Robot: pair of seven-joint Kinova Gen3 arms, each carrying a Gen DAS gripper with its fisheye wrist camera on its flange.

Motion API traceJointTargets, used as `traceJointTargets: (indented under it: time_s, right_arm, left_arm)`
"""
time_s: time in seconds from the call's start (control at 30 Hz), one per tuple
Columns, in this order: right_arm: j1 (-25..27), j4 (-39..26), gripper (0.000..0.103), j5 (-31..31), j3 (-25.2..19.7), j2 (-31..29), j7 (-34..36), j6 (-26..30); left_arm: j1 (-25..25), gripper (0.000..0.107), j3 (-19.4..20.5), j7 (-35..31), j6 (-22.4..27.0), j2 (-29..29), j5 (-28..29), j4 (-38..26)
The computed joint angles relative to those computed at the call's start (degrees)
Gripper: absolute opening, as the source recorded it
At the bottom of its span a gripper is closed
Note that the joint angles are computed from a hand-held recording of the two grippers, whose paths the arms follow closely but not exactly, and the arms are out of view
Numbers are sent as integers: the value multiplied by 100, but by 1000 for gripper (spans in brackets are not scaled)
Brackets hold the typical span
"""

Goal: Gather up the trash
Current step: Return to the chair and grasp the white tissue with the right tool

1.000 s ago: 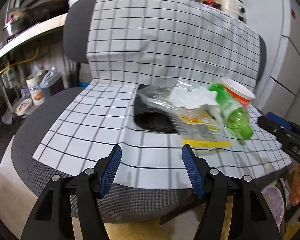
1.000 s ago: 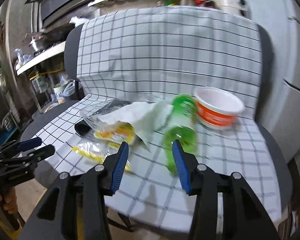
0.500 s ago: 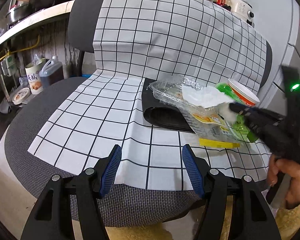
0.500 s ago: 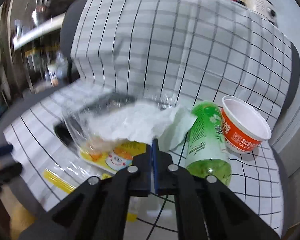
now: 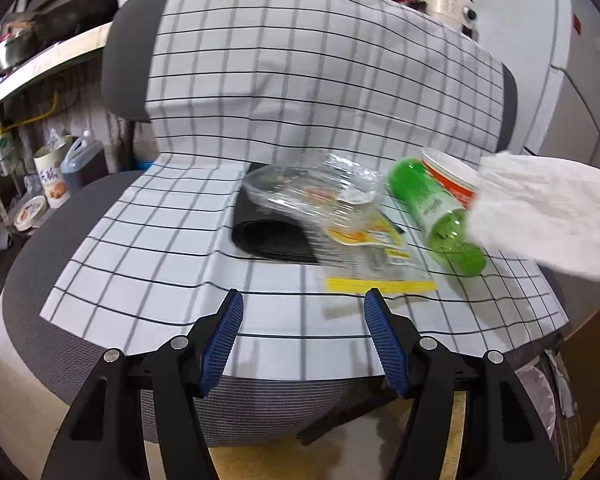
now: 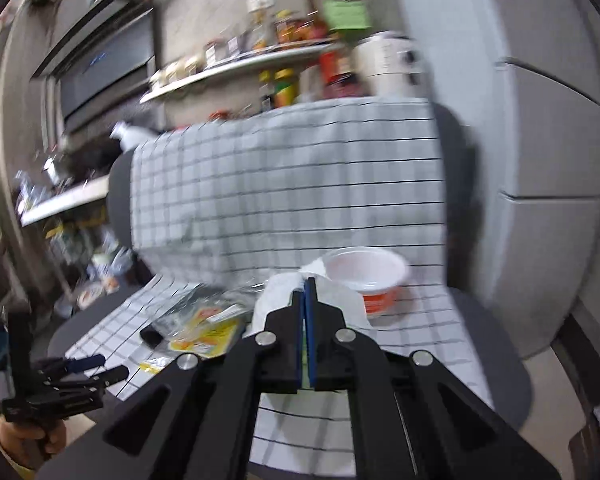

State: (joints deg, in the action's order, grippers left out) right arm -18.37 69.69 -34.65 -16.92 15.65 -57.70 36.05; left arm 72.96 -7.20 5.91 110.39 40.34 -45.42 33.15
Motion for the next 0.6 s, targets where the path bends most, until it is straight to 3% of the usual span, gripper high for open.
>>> traceJointTargets:
  time_s: [0.1, 0.23, 0.47, 0.6]
  right_arm:
    - [341, 224, 2, -373, -26, -110, 175, 72]
    - [369, 337, 2, -433, 48, -122, 312, 266]
    - [15, 346, 2, -60, 87, 89, 236, 260]
    - [-174, 113, 2, 170, 87, 314, -6, 356]
  left_arm:
    - [-88, 64, 11, -76, -124, 13, 49, -60]
    - [-239, 64, -20, -213, -121, -101, 38, 73]
    - [-696, 48, 119, -426, -202, -650, -120, 903]
    - [-1157, 41, 385, -420, -737, -1122, -96, 1701]
